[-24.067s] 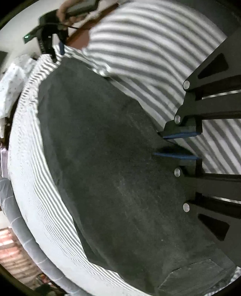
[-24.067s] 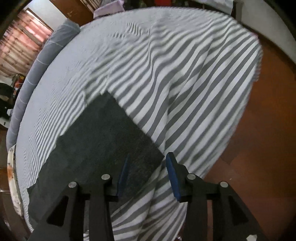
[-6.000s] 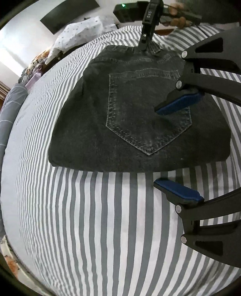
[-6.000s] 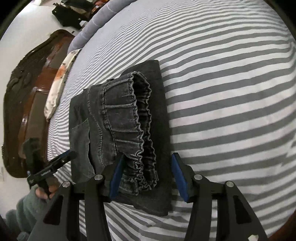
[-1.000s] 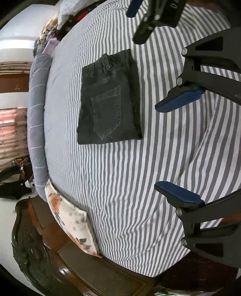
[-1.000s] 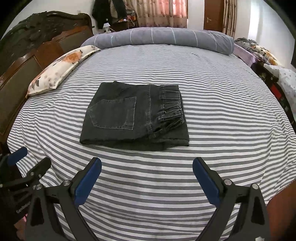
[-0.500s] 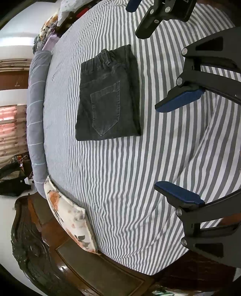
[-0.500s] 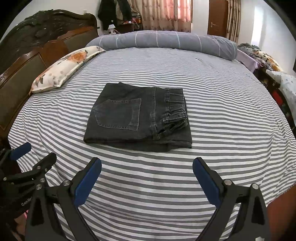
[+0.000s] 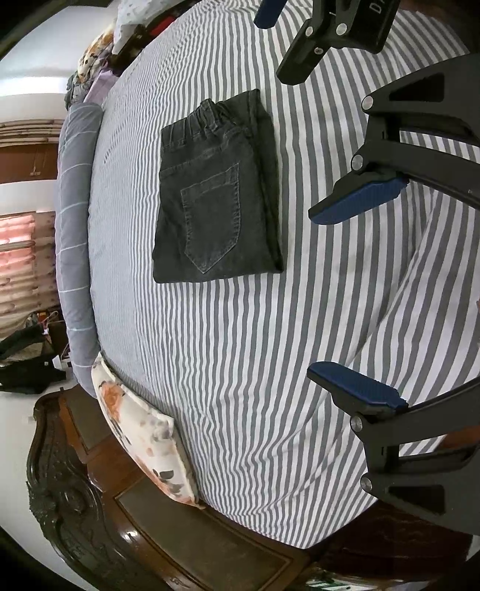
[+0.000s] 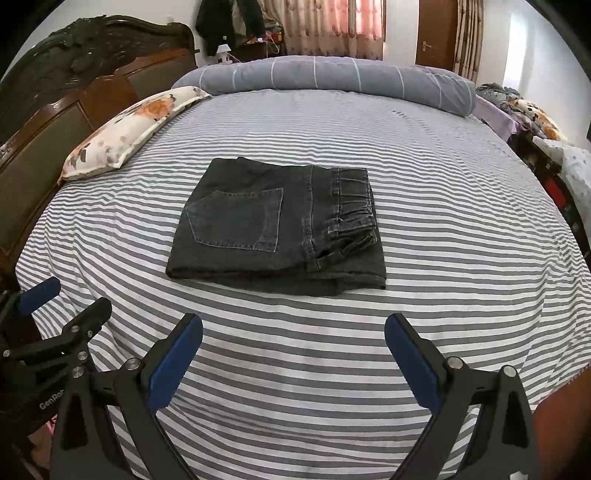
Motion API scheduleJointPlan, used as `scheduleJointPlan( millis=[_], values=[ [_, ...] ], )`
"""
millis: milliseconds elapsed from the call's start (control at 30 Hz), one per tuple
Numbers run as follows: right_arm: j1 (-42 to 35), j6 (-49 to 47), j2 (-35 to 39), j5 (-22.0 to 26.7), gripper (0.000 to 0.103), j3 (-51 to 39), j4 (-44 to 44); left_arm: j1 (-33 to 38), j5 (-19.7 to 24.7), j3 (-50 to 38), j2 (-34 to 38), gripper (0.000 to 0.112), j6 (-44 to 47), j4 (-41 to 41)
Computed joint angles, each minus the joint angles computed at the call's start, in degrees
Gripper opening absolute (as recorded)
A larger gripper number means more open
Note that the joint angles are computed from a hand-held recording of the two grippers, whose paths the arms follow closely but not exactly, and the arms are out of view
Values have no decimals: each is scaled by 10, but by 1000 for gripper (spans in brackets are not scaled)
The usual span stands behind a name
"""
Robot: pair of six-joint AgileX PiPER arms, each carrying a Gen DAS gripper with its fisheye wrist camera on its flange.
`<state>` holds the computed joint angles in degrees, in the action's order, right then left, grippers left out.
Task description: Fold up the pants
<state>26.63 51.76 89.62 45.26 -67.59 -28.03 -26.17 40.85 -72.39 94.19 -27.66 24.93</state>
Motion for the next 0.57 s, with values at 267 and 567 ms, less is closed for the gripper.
scheduleJointPlan(
  millis=[267,567],
  values=[
    [-1,-5,2,-2,98,3,9,-5,-3,2,0,77,-6,10],
    [-3,-7,1,-6,98,6,15,-1,-4,-1,1,77,22,-18]
  ],
)
